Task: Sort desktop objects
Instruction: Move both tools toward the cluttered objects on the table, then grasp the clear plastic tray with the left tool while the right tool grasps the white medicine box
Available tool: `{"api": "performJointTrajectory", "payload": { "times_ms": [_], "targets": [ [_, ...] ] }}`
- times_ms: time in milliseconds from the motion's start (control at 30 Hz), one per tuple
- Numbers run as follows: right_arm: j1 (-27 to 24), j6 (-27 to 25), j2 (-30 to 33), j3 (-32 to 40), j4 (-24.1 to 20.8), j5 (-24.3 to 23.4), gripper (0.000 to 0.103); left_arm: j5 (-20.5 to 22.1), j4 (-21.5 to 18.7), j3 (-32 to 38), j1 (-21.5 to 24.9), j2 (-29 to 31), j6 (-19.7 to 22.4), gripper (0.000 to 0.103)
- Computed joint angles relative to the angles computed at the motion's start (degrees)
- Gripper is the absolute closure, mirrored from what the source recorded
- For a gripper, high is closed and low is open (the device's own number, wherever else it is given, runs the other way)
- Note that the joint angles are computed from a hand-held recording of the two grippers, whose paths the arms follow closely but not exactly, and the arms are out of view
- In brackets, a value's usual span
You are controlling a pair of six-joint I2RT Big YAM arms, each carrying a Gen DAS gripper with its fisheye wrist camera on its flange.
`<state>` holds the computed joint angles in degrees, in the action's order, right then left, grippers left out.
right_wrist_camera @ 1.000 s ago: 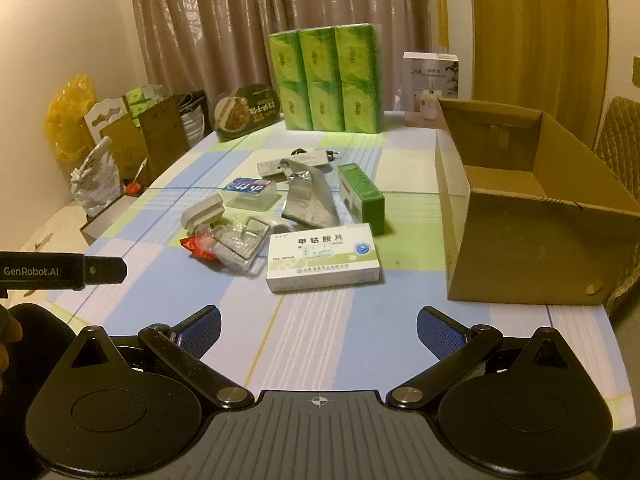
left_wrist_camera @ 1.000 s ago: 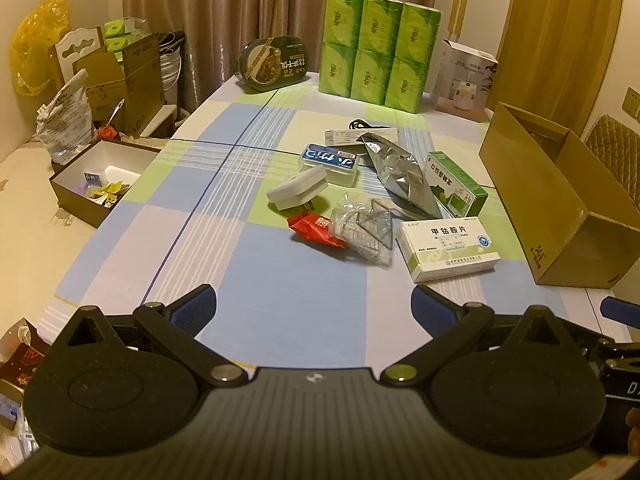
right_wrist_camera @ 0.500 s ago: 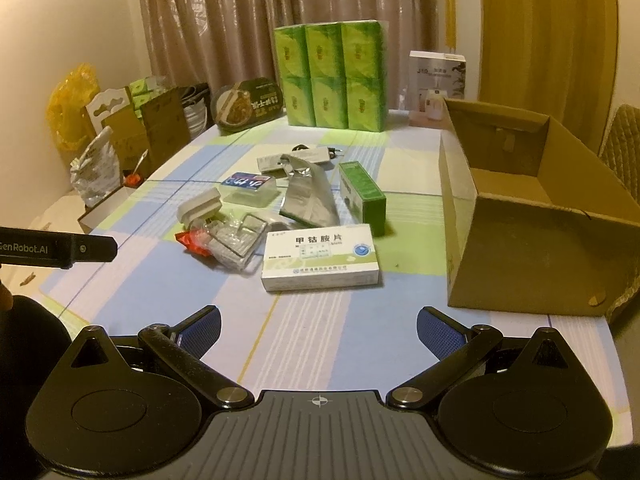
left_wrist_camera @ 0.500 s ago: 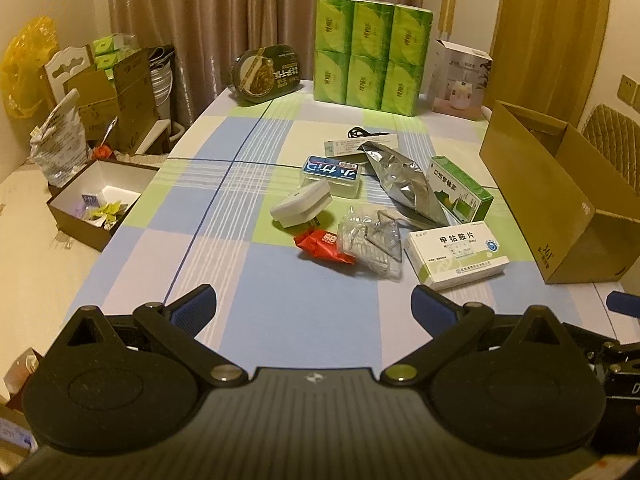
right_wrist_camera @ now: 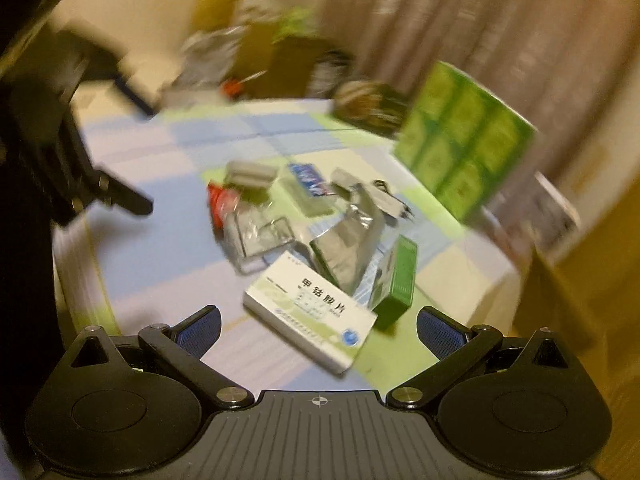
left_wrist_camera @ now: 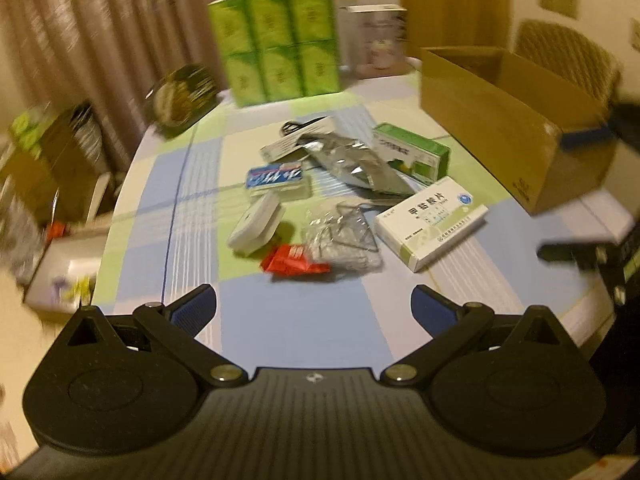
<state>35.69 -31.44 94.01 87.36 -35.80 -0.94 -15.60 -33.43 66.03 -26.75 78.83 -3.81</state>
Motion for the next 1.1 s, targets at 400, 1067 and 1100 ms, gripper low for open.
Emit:
{"api": "performJointTrajectory", "payload": {
  "times_ms": [400, 1067, 1100],
  "targets": [
    [-2.5, -31.8, 14.0, 18.8, -17.1, -3.6, 0.002, 13.0, 4.2, 5.0, 3.5, 7.7, 26.1, 0.001],
    [-2.4, -45.6, 41.3, 62.3, -51.5, -3.4, 0.011, 26.5, -4.9, 20.5, 8.9, 23.0, 51.7, 0.011],
    [-2.4, -45.8, 43.3, 65.8, -53.5, -3.1, 0.011, 27.0, -6.3, 21.6, 9.1, 23.8, 52.8, 0.012]
  ]
}}
